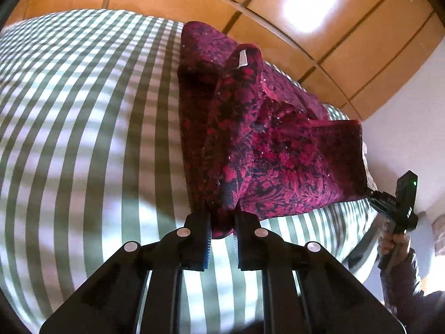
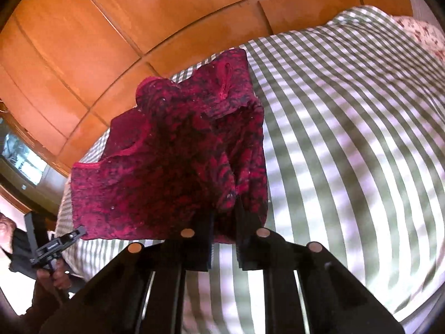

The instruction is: Fold small clothes

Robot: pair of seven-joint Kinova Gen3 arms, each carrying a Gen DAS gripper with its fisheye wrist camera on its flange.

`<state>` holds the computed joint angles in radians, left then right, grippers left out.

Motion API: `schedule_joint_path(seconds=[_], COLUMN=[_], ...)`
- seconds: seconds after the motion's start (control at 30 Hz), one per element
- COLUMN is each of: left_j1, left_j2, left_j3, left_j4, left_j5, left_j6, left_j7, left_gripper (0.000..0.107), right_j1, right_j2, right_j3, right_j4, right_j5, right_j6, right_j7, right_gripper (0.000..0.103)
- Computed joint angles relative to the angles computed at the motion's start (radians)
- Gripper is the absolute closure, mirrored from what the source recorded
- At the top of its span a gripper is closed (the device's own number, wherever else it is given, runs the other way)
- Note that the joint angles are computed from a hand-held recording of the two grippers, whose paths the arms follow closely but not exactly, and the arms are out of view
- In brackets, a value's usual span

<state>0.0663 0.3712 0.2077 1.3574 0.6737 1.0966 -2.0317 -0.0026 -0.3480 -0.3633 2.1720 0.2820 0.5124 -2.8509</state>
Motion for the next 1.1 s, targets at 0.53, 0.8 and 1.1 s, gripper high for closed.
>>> schedule_joint_path(seconds=[0.53,0.8,1.1], left_j1=[0.041,0.095,0.100], left_j2=[-0.163,-0.085,0.008], left_j3=[-0.066,-0.024,0.016], left_j4=[0.080,-0.017,-0.056], left_j5=[-0.106,-0.158,-0.148], left_j6=[-0.051,-0.111,-0.100], left_j7=[0.047,0.009,-0.006], left_gripper=[0.032,0.036,0.094], right_j1=[-0.182,0.055,0.135], right_j2=[0.082,0.338,0.398], right_j3=[-0.152,-0.469,-0.556], right_j4=[-0.201,-0.351,-0.307], right_j5=[0.334,0.581,0.571], right_j6=[0.461,0.623,0.614], right_j7=[-0.185,-0.178,-0.213], right_gripper=[0.047,0.059,0.086])
